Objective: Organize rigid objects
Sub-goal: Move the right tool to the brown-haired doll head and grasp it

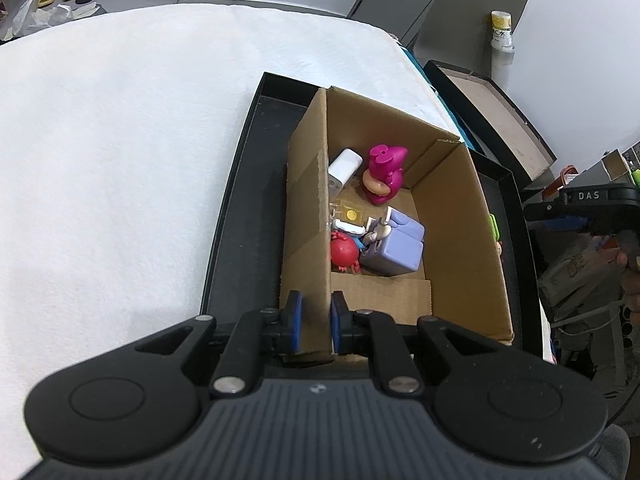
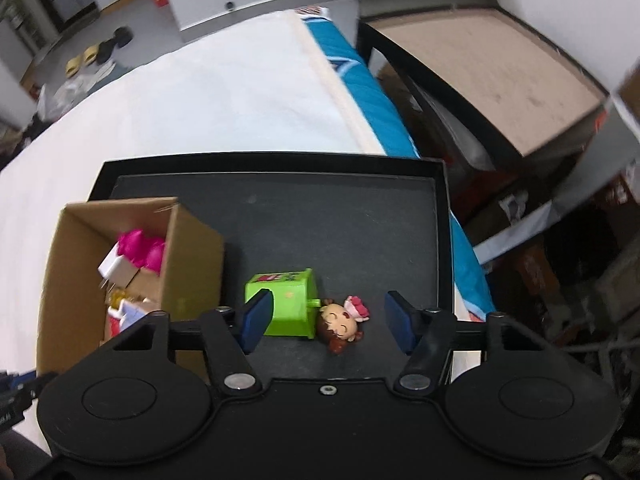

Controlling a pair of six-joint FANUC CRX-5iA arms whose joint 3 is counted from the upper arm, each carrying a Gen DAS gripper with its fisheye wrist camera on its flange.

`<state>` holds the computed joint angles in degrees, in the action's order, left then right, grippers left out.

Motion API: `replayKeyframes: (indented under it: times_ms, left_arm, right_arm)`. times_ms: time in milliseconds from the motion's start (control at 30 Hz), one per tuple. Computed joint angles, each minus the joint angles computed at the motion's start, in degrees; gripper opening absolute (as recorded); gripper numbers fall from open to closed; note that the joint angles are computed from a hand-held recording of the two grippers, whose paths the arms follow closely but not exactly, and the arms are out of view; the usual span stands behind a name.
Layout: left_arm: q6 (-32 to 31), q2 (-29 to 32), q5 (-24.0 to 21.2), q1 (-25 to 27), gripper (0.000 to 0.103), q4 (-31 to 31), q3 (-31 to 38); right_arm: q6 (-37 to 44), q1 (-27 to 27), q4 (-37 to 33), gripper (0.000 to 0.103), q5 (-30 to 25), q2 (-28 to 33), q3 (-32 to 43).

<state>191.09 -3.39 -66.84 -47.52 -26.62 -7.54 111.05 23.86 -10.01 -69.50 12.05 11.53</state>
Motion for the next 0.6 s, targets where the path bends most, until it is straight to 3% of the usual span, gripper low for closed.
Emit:
replayKeyframes:
  times_ms: [300, 600]
  left_arm:
    - [-0.66, 0.58, -0.73, 0.11, 0.014, 0.22, 0.57]
    - [-1.18, 1.16, -1.37, 0.27, 0.014, 0.53, 1.18]
  right_arm:
    - [-4.51, -3.07, -2.56, 0.045, -2.38, 4.31, 2.65]
    - [-6.65, -3.91, -3.76, 0.044, -3.37, 6.97, 3.51]
